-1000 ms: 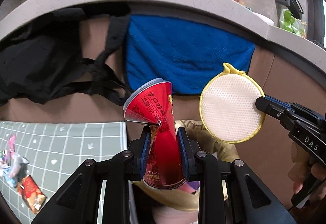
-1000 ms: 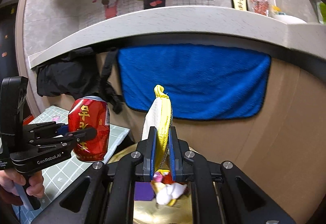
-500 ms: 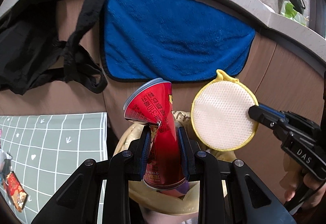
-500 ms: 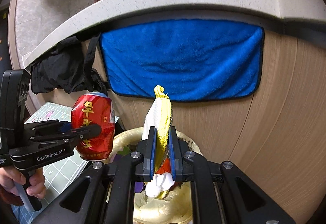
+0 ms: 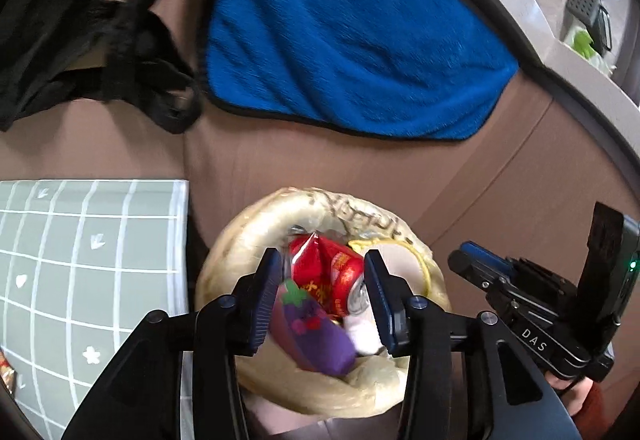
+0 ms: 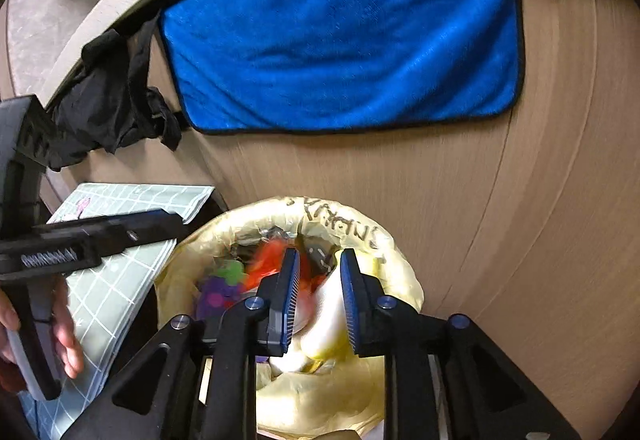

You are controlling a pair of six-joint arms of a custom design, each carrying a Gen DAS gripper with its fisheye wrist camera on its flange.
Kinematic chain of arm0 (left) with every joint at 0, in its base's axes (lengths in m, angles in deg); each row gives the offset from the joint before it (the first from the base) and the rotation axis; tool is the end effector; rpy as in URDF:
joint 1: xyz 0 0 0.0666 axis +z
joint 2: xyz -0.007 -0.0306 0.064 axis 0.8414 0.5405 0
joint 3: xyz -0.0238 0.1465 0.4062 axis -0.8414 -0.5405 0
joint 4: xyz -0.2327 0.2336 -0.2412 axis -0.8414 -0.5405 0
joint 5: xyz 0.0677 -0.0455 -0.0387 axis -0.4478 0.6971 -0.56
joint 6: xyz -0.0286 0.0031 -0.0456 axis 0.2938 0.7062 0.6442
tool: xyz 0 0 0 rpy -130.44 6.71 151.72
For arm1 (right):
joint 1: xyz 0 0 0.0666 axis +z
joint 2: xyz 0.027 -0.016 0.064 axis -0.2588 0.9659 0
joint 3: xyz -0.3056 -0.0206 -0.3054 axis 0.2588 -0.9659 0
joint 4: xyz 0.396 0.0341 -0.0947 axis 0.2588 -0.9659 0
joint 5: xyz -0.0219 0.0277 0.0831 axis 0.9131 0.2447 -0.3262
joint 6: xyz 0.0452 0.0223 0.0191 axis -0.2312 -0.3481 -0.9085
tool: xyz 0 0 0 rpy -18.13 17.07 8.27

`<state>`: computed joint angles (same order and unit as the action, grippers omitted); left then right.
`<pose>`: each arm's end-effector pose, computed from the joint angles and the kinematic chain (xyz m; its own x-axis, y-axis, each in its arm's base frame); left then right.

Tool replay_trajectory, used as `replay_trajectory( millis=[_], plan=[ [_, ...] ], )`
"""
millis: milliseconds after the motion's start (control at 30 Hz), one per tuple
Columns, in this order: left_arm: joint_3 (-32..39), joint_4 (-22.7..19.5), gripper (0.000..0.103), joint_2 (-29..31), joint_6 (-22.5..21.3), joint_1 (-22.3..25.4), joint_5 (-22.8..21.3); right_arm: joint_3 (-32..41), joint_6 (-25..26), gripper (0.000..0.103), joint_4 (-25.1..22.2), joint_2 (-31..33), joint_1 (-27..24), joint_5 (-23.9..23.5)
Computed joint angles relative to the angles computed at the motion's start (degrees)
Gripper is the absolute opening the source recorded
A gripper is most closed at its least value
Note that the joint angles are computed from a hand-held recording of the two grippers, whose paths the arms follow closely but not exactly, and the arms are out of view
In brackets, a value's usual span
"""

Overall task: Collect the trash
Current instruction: 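Carry the can and scrubber over the bin and open both grippers, then move both tools back over the table toward the remaining trash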

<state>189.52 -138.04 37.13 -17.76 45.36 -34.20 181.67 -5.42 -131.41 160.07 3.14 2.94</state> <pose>0.6233 -0.1351 0.5282 -0.7019 -0.2087 -0.6810 0.0222 0.9493 -0.3137 0.6472 0.2201 0.5079 -0.5855 -0.2146 -0.7818 -0.4841 0.8660 0.1249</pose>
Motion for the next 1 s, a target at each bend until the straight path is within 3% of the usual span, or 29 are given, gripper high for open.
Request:
replay_trajectory(
  millis=[200,400,533,667,767,1000],
  plan=[
    [-5.7,0.6,0.044,-6.1,-2.4,0.7,-9.2,-0.9,-1.3,0.021,1.9,-1.5,0.7,-1.1],
    [-13.4,0.5,0.044,-14.5,-1.9,5.0,-11.7,-1.8,-2.1,0.021,5.1,-4.0,4.0,-5.7],
    [-17.8,0.9,0.044,-20.0,-1.6,9.4,-12.2,-0.2,-0.6,0.021,4.7,-4.1,7.9,-7.3],
    [-22.5,1.8,0.044,-25.4,-1.5,14.8,-10.6,2.9,1.6,0.027,2.1,-2.8,13.0,-7.0],
    [-25.8,2.4,0.044,-29.2,-1.6,19.8,-8.9,5.9,2.8,0.033,-0.7,-0.9,16.5,-7.1],
    [-30.1,3.2,0.044,-33.4,-2.8,31.7,-4.5,17.9,9.1,0.034,-10.4,7.7,24.2,-6.5]
  ],
)
